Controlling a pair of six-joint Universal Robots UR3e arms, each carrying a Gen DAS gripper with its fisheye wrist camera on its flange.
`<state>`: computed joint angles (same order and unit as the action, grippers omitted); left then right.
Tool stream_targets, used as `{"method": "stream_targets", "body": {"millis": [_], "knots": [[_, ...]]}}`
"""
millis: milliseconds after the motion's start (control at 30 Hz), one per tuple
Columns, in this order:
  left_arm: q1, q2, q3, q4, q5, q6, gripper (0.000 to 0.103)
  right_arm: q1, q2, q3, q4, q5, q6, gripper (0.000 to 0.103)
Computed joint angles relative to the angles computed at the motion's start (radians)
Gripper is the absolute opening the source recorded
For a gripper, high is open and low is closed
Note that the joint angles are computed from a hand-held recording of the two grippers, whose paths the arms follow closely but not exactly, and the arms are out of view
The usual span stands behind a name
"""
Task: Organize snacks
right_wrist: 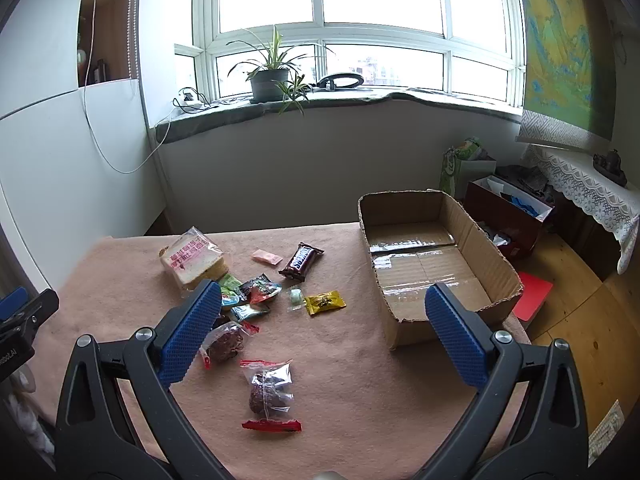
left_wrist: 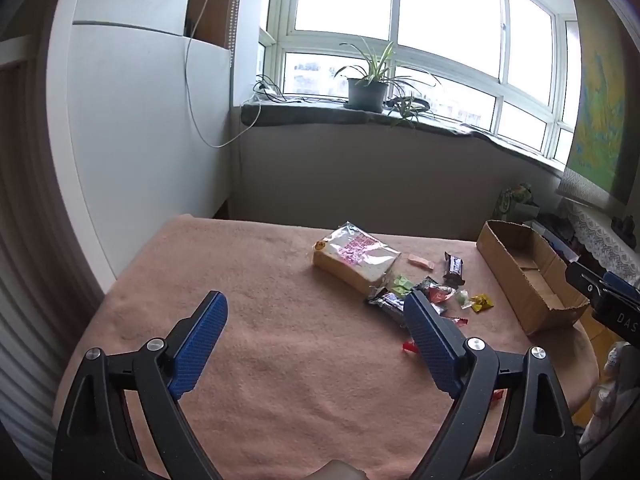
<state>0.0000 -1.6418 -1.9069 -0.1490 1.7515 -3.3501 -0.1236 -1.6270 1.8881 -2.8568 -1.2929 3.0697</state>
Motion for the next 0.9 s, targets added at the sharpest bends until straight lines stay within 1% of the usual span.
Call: {"method": "stream_targets", "body": {"millis": [900], "knots": [[0.012, -0.010, 0.001, 0.002, -0.017, 0.000, 0.090, 0.010, 0.012, -0.012, 0.003, -0.011, 0.004, 0.103]]}}
